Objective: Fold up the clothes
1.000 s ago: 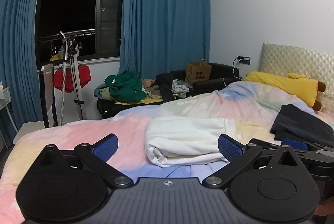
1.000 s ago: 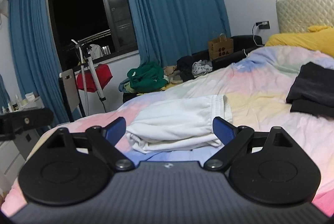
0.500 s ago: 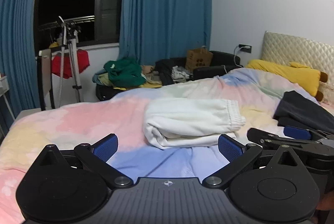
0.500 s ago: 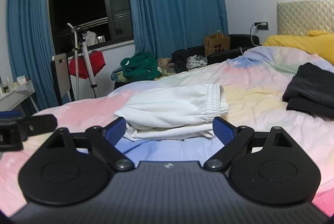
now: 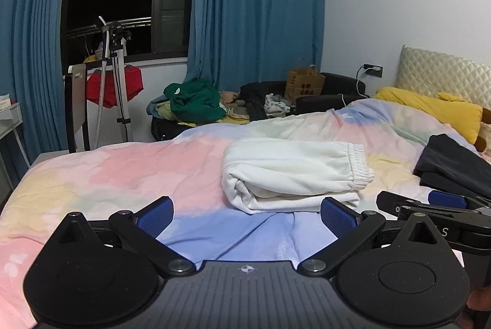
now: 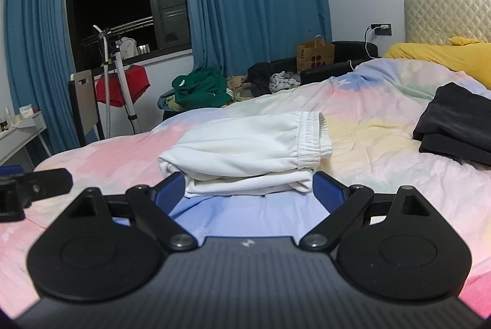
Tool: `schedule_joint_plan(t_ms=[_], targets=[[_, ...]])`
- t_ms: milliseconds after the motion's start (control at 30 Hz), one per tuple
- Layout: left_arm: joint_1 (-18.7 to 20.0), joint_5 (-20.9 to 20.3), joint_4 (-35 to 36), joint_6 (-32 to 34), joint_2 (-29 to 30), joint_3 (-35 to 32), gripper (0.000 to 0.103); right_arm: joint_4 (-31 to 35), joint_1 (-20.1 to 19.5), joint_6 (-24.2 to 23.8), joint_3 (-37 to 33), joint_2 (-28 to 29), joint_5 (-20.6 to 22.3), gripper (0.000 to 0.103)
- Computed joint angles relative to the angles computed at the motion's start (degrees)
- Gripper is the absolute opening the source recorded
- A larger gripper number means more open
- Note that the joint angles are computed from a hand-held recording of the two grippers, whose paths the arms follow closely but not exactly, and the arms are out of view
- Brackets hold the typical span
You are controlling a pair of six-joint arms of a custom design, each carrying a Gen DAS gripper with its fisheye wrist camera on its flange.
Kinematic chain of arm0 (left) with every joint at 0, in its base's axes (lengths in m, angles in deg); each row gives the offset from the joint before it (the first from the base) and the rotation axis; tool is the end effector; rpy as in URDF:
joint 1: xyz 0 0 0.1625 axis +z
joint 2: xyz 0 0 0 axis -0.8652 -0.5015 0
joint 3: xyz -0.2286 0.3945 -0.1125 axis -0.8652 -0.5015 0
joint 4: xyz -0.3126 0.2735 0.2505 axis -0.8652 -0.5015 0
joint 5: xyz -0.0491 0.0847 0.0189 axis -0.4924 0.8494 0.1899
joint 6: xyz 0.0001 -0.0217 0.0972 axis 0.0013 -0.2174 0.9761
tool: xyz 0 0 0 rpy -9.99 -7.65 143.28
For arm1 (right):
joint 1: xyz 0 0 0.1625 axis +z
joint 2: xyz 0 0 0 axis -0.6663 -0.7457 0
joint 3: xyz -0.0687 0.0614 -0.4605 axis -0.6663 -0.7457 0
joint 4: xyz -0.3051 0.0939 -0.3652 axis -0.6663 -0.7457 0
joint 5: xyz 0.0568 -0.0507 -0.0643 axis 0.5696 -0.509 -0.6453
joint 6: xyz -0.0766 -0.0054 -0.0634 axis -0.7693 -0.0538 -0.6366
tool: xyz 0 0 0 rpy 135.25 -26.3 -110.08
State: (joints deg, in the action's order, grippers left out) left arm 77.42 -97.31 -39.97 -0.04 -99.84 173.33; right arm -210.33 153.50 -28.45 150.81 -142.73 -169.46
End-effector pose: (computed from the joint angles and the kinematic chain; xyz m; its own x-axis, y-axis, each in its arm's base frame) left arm -0.3770 -0.3603 0.2652 -0.6983 -0.1245 -0.7049 0.6078 0.4171 -0.6757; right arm 0.2980 -0.4935 0.2284 -0.8028 -0.2090 0.5584 -0.5931 0.3760 -0.7119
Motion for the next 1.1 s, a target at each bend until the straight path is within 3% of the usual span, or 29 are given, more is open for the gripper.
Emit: schedule_joint_plan(t_ms=[467, 1100], targets=[[-0.3, 0.8, 8.7, -7.2, -0.1, -1.2, 0.103, -1.0, 0.3, -0.3, -0.3, 0.8, -1.2, 0.091], [-0.4, 0.4, 11.2, -9.3, -0.1, -1.5, 0.103, -1.5, 0.5, -1.1, -0.4, 1.2, -1.7, 0.091]])
